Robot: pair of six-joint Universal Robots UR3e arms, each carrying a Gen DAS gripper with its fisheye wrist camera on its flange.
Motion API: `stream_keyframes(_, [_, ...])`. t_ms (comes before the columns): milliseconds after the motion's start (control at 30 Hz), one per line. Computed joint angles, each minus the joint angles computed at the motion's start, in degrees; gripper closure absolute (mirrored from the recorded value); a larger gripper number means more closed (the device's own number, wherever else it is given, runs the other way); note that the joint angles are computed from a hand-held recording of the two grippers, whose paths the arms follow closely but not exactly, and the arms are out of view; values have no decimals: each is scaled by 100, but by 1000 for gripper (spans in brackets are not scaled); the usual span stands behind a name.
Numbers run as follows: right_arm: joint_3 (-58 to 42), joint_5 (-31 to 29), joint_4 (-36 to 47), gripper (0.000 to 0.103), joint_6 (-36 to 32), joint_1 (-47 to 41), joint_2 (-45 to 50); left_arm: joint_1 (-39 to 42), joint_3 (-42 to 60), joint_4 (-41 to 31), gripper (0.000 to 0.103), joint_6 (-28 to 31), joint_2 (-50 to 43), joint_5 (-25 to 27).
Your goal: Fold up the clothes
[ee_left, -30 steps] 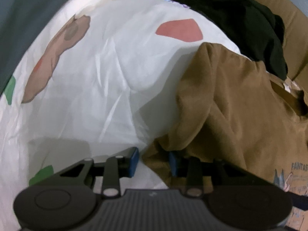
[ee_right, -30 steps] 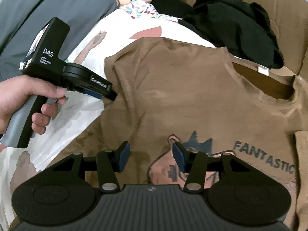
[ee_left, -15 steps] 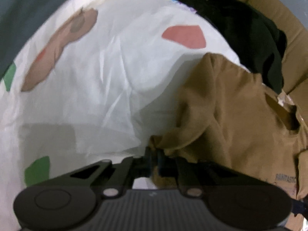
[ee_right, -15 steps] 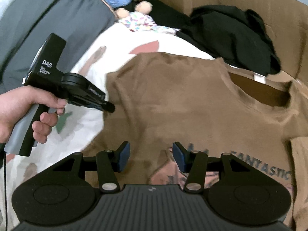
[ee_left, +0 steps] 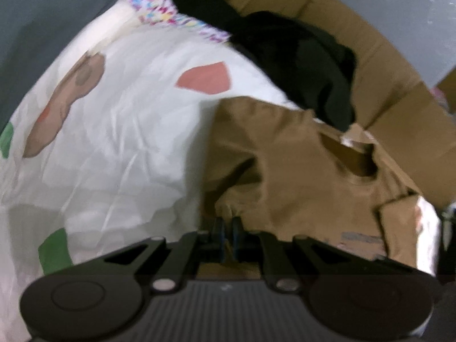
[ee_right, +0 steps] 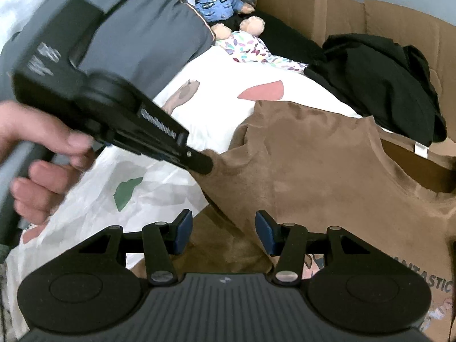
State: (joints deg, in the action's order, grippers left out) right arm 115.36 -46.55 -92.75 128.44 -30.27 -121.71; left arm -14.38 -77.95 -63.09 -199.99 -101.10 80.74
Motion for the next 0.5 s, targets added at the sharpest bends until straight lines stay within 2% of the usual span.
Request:
stream_keyframes(167, [75, -22, -770, 49, 564, 379, 89, 77, -60, 11, 98, -133, 216, -392])
stream_keyframes(300, [181, -54, -1361, 49, 1046, 578, 226, 66, -183, 314, 98, -251, 332, -663])
stream_keyframes(500, [562, -83, -2630, 49, 1937, 796, 527, -70, -70, 419, 98, -246, 160, -845])
